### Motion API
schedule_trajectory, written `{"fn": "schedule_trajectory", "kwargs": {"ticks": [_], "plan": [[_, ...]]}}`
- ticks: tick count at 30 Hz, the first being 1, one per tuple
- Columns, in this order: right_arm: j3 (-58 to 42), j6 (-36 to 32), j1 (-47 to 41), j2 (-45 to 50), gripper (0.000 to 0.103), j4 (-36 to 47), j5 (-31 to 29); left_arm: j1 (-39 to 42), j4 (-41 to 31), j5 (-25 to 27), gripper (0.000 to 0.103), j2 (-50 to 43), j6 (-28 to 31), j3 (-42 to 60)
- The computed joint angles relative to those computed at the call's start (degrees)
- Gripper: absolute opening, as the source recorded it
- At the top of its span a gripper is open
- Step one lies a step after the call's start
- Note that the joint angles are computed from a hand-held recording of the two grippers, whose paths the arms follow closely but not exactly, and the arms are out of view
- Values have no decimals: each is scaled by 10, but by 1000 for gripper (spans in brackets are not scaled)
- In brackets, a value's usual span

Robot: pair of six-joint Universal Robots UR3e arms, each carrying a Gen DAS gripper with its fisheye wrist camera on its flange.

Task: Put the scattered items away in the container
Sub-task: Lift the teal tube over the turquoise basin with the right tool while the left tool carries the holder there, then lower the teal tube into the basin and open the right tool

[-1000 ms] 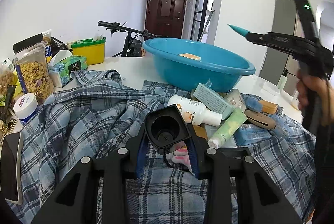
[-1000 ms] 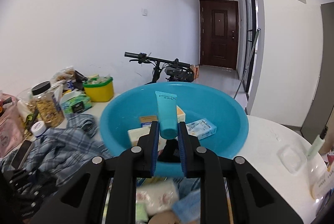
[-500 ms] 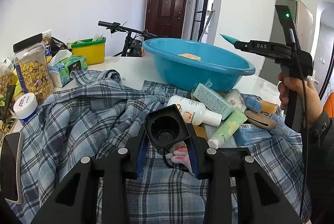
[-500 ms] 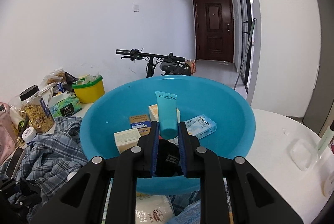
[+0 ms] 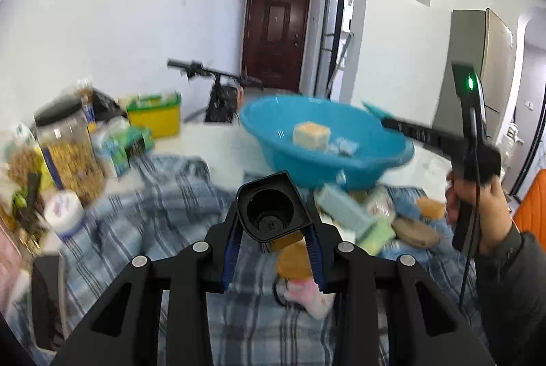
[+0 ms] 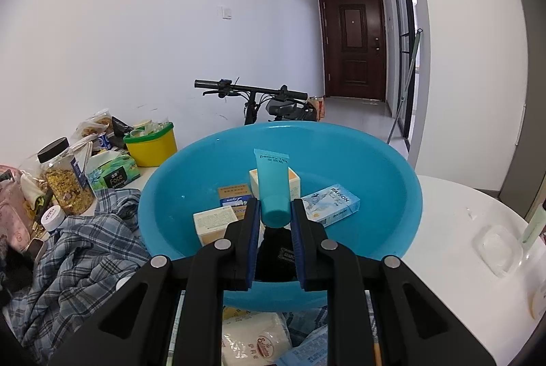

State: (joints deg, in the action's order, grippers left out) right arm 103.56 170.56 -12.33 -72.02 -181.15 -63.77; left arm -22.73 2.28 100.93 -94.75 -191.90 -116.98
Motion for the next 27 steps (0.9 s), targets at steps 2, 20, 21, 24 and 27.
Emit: {"fn": "schedule_trajectory", "kwargs": {"ticks": [2,20,21,24,27], "plan": [[2,3,-5,-3,17,4,11,2,-20,10,37,-5,16,38],[23,22,-29,-17,17,-23,31,-22,-237,8,37,-298,87,559],[24,23,-31,-17,17,-23,32,-21,-252,5,37,-318,87,589],[26,29,-38,-18,17,-25,39,-9,-312,-29,37,-381,87,691],[25,31,-40,-16,17,-22,42,-10,-358,-20,37,-448,86,789]]}}
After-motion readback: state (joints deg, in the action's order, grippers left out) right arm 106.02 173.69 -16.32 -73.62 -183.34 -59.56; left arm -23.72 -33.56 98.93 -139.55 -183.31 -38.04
